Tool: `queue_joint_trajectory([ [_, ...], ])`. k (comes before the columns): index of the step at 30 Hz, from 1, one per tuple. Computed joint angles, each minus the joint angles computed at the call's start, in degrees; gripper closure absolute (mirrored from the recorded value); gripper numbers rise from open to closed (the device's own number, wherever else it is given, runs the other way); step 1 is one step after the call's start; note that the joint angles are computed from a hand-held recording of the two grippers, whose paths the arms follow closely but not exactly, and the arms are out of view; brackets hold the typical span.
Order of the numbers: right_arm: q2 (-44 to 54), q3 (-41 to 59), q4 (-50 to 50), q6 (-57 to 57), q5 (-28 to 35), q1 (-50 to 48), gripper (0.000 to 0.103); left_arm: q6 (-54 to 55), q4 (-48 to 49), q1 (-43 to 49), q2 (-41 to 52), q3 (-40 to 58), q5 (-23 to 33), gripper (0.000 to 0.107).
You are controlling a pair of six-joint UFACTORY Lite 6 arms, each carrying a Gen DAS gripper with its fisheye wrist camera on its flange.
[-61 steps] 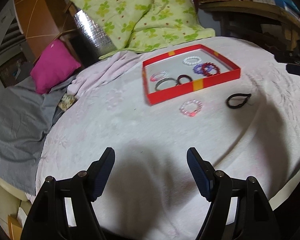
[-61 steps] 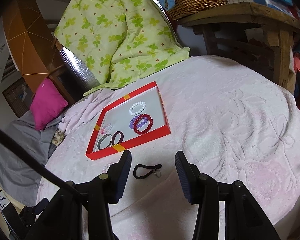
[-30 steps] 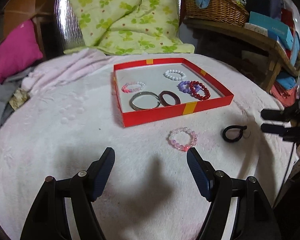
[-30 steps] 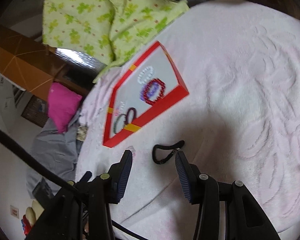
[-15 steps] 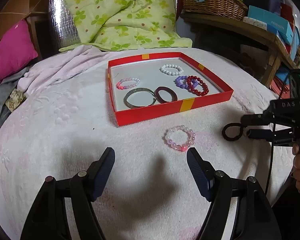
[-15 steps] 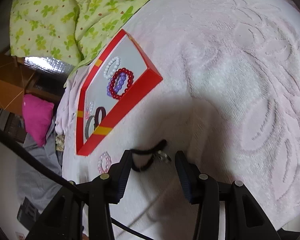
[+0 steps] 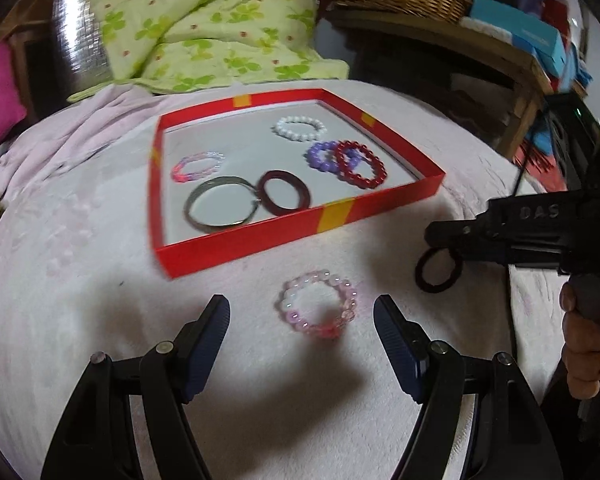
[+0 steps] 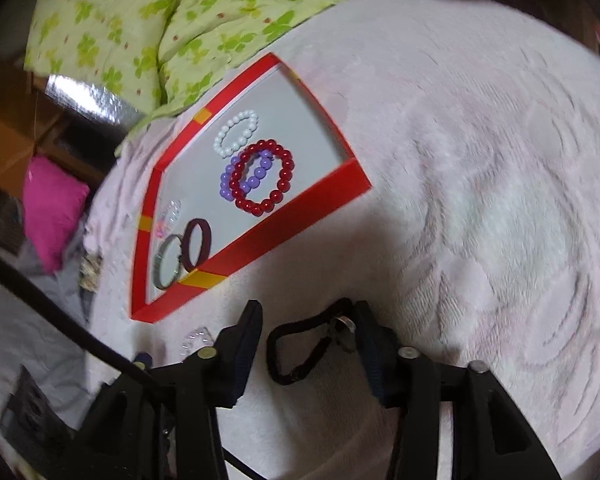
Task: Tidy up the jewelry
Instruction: 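Grasp the pink-white bead bracelet with the left tool while the right tool grasps the black hair tie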
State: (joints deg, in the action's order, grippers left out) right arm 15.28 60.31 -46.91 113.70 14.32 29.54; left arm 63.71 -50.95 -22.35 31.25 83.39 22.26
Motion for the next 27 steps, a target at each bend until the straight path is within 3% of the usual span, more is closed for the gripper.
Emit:
queue_joint_trajectory([
  [5,3.17,4.78,5.49,-10.00,6.00,0.41,0.080,-3.81,3.10,0.08,4.05,4.93,0.93,0.032],
  [8,3.51,5.45,4.93,-10.82,7.02,0.47,0.082,-3.24,0.94,1.15,6.00,7.29,3.16,0.032],
  [10,2.89,4.61,3.64,-9.39,6.43,0.40,0.083,-3.72,0.46,1.62,6.94,8.28,4.43,0.039],
  [12,1.97,3.45,3.41,-8.68,5.14,0.02,0.083,-4.38,0.84,1.66,7.61,8.86,5.31,0.050],
  [18,-3.41,-4.31,1.22,-2.34,-3.49,-2.26,0.080,-0.55,-1.79,1.03,5.51,5.31,3.95,0.050],
  [21,-5.16,-7.06,-1.31,1.21,-6.92,-3.04,0.067,1.11,-2.48,0.35,4.87,3.92,3.00,0.056],
  [25,-5.48,-7.63,-7.25,7.50,-6.61,-2.25,0.066,3.87,-3.66,-0.85,3.78,1.56,-0.08,0.066],
  [27,-4.86,-6.76,-9.05,9.42,-5.25,-1.30,0.065,4.73,-4.73,-0.55,3.89,1.59,0.14,0.076],
])
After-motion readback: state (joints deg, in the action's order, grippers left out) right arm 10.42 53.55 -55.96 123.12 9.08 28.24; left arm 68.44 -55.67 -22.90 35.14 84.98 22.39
